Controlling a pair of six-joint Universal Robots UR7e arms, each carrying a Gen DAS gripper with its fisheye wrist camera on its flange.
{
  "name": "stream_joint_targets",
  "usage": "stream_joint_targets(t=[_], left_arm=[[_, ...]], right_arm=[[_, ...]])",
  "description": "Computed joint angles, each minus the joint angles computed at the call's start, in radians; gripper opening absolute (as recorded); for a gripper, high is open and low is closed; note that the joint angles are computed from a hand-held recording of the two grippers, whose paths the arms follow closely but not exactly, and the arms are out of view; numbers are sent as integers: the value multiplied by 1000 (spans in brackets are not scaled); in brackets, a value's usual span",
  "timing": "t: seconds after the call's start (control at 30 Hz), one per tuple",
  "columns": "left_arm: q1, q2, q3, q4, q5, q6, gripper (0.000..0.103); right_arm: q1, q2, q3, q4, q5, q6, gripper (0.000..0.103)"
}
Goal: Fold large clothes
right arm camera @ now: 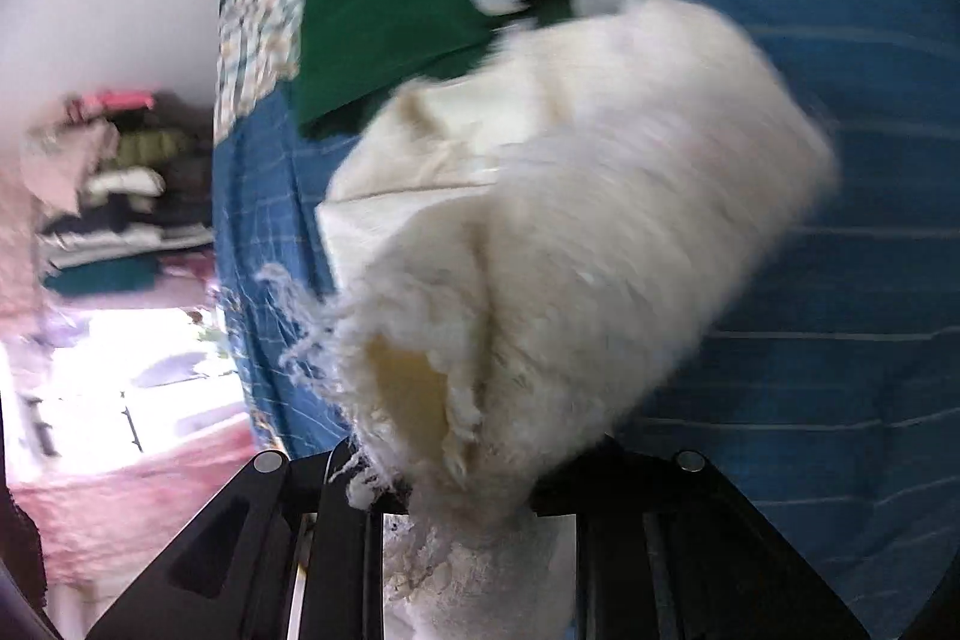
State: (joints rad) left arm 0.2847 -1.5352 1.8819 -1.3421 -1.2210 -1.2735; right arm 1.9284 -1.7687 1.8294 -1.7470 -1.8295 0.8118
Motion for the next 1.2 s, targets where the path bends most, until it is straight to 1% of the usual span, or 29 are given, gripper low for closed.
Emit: stream_joint_targets(t=[0.03,0.1,0.17,0.23,0.3,0.33,0.37,0.4,0.43,0.47,0.5,0.53,0.57,0.6,0.67,0.7,0.73,0.77,0.8,0.83,0.87,0.9,0.93,0.97,1.0,1.03,1.1,1.13,1.2], left_arm=[[24,-31,7,5,10,-6,19],[102,-111,27,13,43,-8,19],[173,-170,51,-5,76,8,20],[274,-218,77,-47,96,63,20],[355,-251,98,-88,122,93,22],[401,-265,109,-113,130,110,24],[435,-276,113,-131,127,121,26],[475,-293,124,-172,117,131,31],[496,-304,131,-196,108,131,32],[518,-318,137,-225,94,129,33],[531,-328,139,-242,84,122,33],[535,-340,140,-252,74,107,33],[531,-354,140,-254,67,83,33],[523,-369,139,-252,58,58,35],[497,-395,136,-230,47,8,42],[474,-403,128,-189,58,-29,47],[452,-407,121,-141,70,-66,51],[434,-409,113,-98,79,-94,67],[410,-411,104,-42,93,-125,75],[383,-407,97,24,113,-158,75],[383,-402,101,53,126,-161,75],[378,-394,104,79,129,-168,75],[374,-389,114,97,136,-178,75],[374,-386,121,117,145,-190,75],[377,-380,127,138,157,-204,75],[380,-375,133,141,168,-207,75],[390,-352,139,166,193,-216,75],[390,-356,153,147,212,-172,75],[397,-328,152,160,238,-163,76]], right_arm=[[44,78,-48,29,-29,23,23],[77,214,-133,55,-69,43,23],[104,385,-207,52,-102,63,23],[117,496,-255,64,-126,64,24],[121,606,-294,62,-154,87,26],[111,690,-338,57,-155,89,26],[103,732,-350,43,-155,93,29],[102,759,-363,45,-156,106,36],[99,800,-390,47,-161,110,39],[97,836,-418,44,-162,111,48],[95,844,-424,24,-148,106,57],[93,840,-422,-7,-120,87,60],[85,817,-400,-68,-65,48,62],[73,778,-358,-171,15,-2,62],[48,713,-302,-308,165,-89,62],[42,673,-285,-341,200,-120,62],[42,639,-276,-352,195,-143,62],[46,600,-277,-336,148,-169,62],[53,558,-281,-294,65,-188,64],[56,511,-276,-246,-29,-204,67],[53,477,-264,-221,-86,-209,74],[39,430,-240,-186,-135,-211,77],[5,374,-207,-134,-168,-208,77],[-26,336,-176,-123,-158,-215,77],[-74,310,-134,-136,-127,-238,77],[-126,281,-86,-162,-75,-275,77],[-247,232,17,-244,94,-362,77],[-312,218,71,-300,192,-398,77],[-397,247,147,-447,357,-451,78]])
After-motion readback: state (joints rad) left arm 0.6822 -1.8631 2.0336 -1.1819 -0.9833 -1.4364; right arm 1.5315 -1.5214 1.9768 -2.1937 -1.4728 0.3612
